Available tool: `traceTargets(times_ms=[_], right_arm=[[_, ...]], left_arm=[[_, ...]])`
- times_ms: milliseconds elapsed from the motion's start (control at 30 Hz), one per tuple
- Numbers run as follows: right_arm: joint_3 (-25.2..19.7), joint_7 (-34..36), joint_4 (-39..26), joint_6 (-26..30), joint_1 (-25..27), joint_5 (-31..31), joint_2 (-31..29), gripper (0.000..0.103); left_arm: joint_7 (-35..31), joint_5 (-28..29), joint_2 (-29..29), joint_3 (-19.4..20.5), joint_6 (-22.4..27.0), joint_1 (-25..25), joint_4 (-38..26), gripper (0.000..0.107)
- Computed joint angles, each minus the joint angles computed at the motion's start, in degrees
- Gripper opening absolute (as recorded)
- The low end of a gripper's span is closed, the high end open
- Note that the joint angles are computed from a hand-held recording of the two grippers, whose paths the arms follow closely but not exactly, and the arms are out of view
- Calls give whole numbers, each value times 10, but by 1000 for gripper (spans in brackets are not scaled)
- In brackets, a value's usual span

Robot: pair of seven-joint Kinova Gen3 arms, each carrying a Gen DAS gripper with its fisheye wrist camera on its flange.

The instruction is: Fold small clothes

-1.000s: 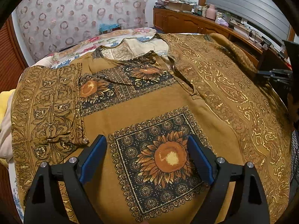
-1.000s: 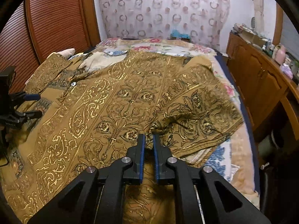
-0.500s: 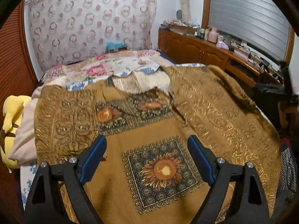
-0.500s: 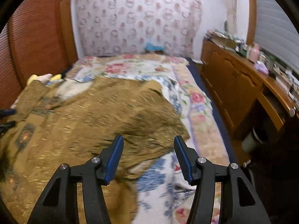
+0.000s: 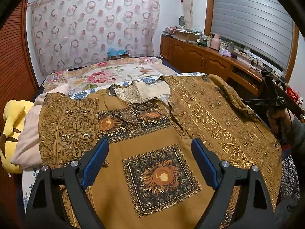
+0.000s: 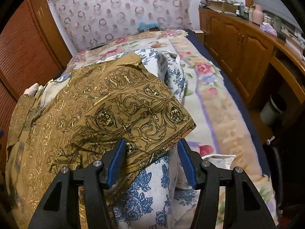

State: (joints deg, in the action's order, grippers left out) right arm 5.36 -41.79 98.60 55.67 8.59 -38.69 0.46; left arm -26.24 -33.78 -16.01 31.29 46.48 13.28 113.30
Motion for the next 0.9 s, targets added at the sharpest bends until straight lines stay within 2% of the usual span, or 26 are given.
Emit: traceTargets(times_ms=[33,100,133,167,200,267,533,767,800,900], right_arm=[[-6,12,-6,7,11,-7,5,46],[-1,35,5,-8,4,-6,-5,38],[-5,36,15,-29,-3,6,-16,29],[-9,34,27,-52,-10,21,-28,24],[-12,31,36,-74,-18,38,-38,13],[-8,36,49,-95,-32,49,-52,8],[33,91,63,-84,-80,-17,-102,7],[30,128,72,-60,-160,-52,-162,7],[24,125,75,-66,-170,-49,-169,11],[22,121,91,-96,-192,-35,-185,34]], left_arm=[[2,-1,0,2,1,0,0,89],[5,-2,-2,4,3,0,1,89],[6,-1,-2,3,3,0,2,89],[5,0,-3,2,2,1,3,89],[6,0,-4,3,2,0,4,89],[10,-3,-4,7,5,-2,4,89],[11,2,-10,0,-2,-7,12,89],[14,2,-10,9,2,-12,12,89],[14,2,-10,8,2,-12,12,89],[13,4,-15,6,1,-13,16,89]])
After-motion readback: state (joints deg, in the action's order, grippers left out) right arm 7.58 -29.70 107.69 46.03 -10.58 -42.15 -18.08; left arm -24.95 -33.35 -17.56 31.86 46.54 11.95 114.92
